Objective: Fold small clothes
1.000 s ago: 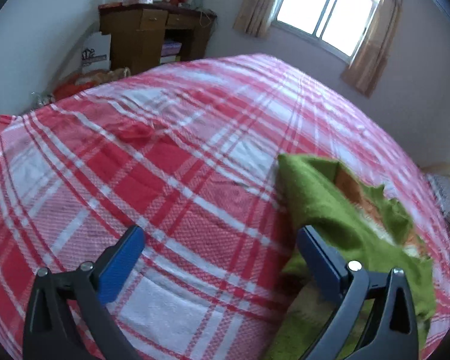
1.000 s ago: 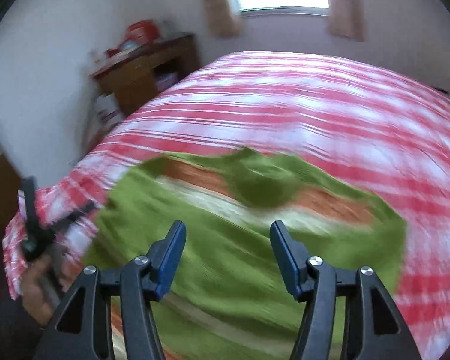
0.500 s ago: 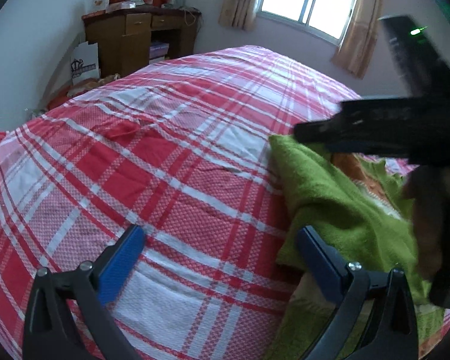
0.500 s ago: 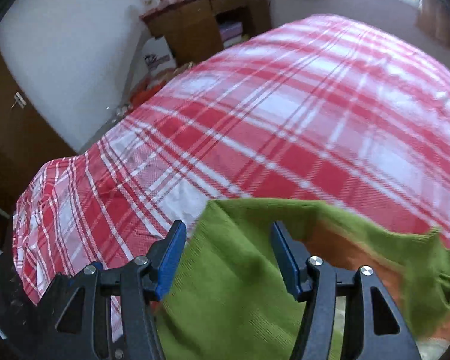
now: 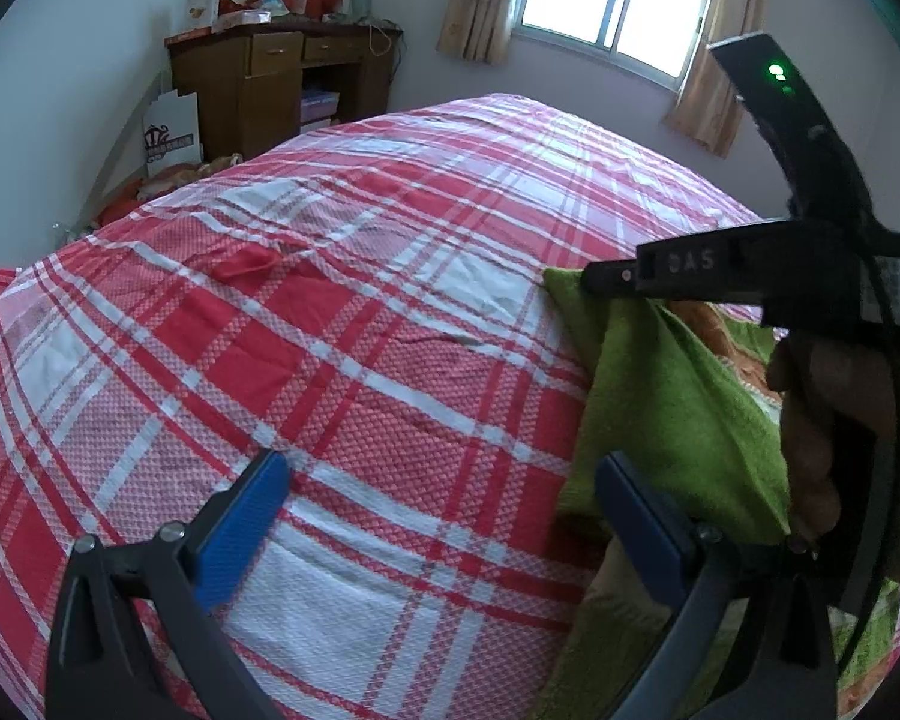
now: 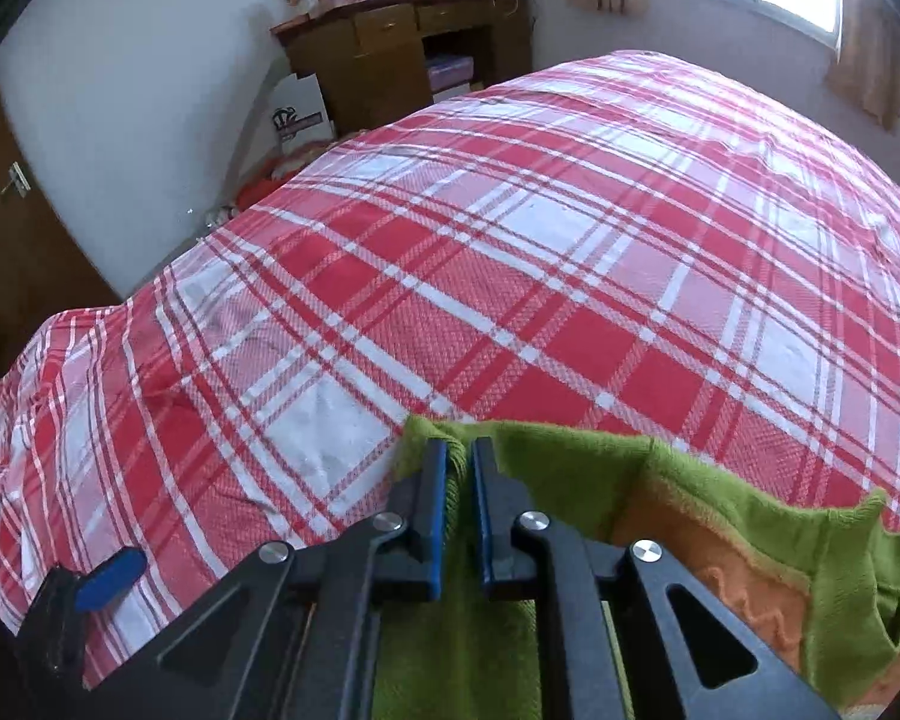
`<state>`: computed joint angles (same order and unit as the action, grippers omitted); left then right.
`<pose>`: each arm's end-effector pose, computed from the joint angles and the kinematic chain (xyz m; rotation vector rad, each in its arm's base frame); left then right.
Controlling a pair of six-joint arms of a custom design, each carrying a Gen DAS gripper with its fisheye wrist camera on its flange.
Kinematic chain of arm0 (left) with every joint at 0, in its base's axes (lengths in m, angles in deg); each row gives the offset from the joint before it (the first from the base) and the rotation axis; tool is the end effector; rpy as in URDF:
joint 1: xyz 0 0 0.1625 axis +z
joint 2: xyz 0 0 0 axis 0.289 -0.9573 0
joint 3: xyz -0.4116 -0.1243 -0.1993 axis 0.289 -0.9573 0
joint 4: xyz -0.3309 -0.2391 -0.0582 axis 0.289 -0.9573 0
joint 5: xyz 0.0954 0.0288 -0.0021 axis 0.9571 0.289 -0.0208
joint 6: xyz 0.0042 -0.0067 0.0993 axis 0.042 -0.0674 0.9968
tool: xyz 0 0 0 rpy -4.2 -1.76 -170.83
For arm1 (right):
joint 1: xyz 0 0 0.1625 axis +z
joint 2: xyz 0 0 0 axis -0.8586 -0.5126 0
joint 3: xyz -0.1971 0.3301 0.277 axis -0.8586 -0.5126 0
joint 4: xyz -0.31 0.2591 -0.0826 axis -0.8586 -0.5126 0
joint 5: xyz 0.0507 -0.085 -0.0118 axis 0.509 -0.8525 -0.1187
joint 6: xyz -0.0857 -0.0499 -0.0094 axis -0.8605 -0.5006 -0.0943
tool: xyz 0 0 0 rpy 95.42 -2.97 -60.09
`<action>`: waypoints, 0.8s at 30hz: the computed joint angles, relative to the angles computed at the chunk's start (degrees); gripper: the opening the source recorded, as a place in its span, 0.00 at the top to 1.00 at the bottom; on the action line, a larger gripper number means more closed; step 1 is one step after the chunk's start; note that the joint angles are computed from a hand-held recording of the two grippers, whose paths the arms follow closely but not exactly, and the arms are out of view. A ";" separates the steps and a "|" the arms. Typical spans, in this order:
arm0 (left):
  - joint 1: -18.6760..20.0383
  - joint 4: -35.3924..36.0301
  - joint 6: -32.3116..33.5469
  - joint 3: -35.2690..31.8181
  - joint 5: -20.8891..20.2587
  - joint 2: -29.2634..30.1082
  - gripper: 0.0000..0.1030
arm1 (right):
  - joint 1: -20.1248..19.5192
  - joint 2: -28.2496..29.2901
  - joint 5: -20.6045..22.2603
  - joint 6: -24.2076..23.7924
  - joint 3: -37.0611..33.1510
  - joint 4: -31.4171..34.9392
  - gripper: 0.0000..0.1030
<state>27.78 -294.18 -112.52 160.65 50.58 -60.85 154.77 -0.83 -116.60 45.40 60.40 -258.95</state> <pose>-0.1140 -0.4140 0.0423 0.1461 2.3490 -1.0022 0.1589 -0.6203 0.0350 0.8020 -2.5130 0.4696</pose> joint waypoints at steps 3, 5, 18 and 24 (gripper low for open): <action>0.04 -1.20 0.26 -0.03 -0.46 0.34 0.00 | -0.87 -3.55 1.93 2.78 3.45 0.51 0.59; 0.00 -2.73 0.44 0.39 -0.91 0.53 0.00 | -2.14 -7.11 4.40 1.95 8.00 -2.08 0.55; -0.96 1.48 -2.44 0.81 0.14 -0.46 0.00 | -26.97 -38.01 18.02 7.20 38.61 -20.05 0.55; -0.22 -9.63 0.58 3.04 -3.06 0.86 0.00 | -31.26 -37.23 21.18 10.55 39.91 -21.39 0.55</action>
